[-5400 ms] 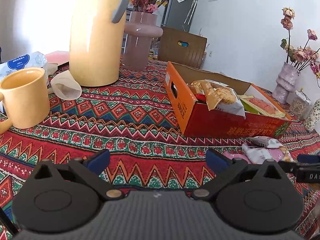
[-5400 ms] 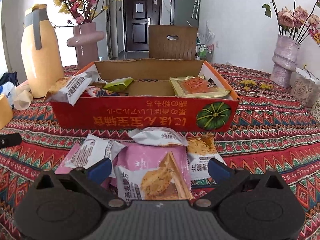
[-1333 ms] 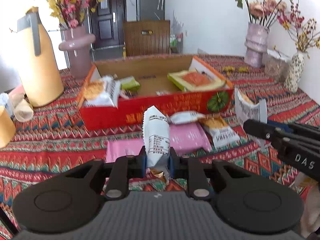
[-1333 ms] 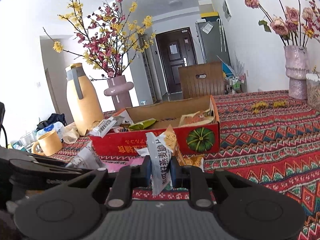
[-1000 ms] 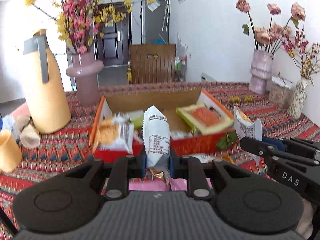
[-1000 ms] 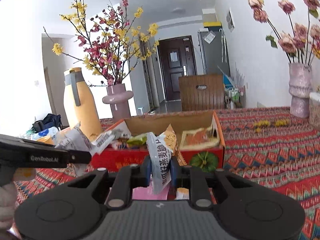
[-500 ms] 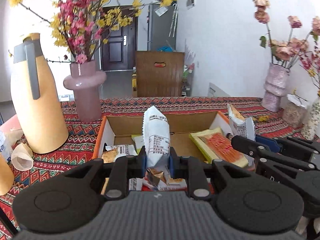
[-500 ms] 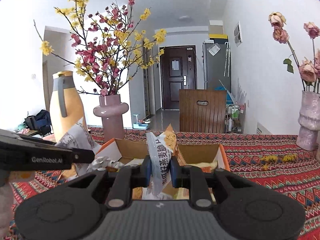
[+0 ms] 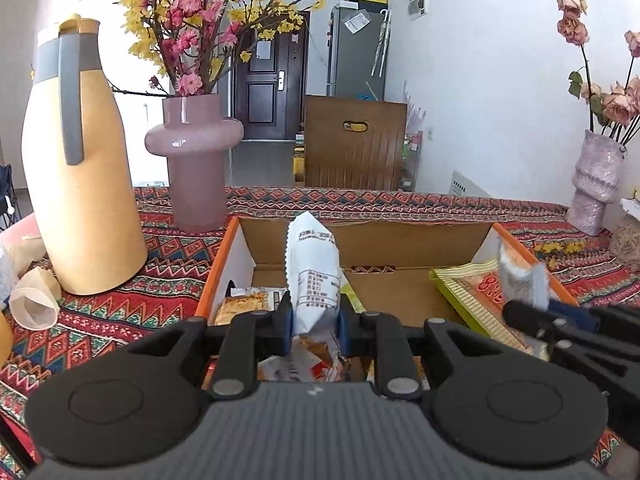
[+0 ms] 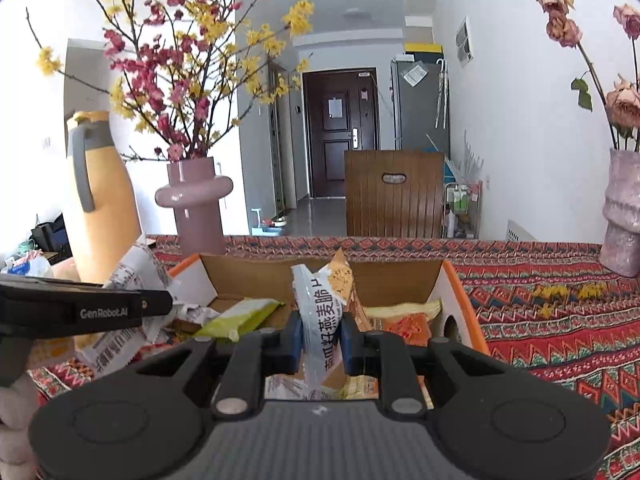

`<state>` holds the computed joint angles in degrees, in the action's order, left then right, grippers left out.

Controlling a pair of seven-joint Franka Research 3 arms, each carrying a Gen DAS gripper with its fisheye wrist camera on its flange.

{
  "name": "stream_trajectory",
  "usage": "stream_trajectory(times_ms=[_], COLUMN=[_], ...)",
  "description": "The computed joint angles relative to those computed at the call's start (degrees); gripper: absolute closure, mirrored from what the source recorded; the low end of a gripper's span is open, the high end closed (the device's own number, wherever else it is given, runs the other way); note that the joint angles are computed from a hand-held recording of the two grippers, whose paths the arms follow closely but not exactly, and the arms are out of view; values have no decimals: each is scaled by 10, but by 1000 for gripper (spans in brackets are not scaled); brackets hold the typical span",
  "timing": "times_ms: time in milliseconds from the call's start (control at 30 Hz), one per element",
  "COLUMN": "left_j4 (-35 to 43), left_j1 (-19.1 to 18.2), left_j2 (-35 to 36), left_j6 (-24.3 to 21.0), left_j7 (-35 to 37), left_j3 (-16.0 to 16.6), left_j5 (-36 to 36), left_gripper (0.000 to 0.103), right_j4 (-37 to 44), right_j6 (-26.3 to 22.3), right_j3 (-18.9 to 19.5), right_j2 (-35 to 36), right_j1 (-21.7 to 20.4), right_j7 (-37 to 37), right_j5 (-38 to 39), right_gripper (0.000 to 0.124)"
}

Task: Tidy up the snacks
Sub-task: 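Carry both white packets over the box and open both grippers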

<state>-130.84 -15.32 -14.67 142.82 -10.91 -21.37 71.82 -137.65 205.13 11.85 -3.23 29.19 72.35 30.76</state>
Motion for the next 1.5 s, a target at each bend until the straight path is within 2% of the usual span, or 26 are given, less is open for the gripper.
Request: stream_trajectory(times_ms=[67,133,167,200,233,267,300,333,400,800,900,1067,1333,1500], left_j4=[-5,-11,-13,-16,-17,-18,-17,-17,-19,-15,-14,-15,-59,-91], left_j1=[1,2,3,3,4,4,2,1,-3,-15,-19,-30,-43,-43], left_j2=[-5,-13,-16,-21,-24,-26,-27,-30,-34,-32,-44,-68,-127,-158], left_j6=[5,4,4,1,-5,-18,-35,-50,-55,-67,-81,-117,-87,-77], left_j7=[-13,-32,-40,-51,-59,-70,-78,-90,-98,-83,-81,-57,-37,-14], left_j3=[-1,-4,-5,-7,-11,-16,-22,-26,-25,-20,-27,-47,-51,-60], left_j5=[11,26,31,38,44,49,51,58,64,54,47,35,-12,-49], left_gripper=[76,57,52,40,22,13,0,0,0,0,0,0,0,0], right_j4=[10,13,10,6,-1,-6,-11,-14,-15,-22,-23,-28,-97,-136], right_j6=[-11,-25,-26,-23,-17,-11,-2,12,32,37,41,51,43,20], right_j3=[3,1,-3,-6,-10,-13,-12,-7,1,3,5,20,26,51], right_j2=[9,11,9,8,4,1,-1,-1,0,-10,-14,-41,-119,-158], right_j1=[-1,-1,-1,-1,0,-1,-2,-2,-2,1,1,4,4,-19], right_j7=[-16,-15,-3,11,31,45,50,45,26,22,16,-34,-5,-11], right_j5=[19,22,13,0,-18,-31,-32,-22,3,19,22,70,53,72], right_gripper=[105,102,102,98,82,71,46,27,21,21,21,21,21,21])
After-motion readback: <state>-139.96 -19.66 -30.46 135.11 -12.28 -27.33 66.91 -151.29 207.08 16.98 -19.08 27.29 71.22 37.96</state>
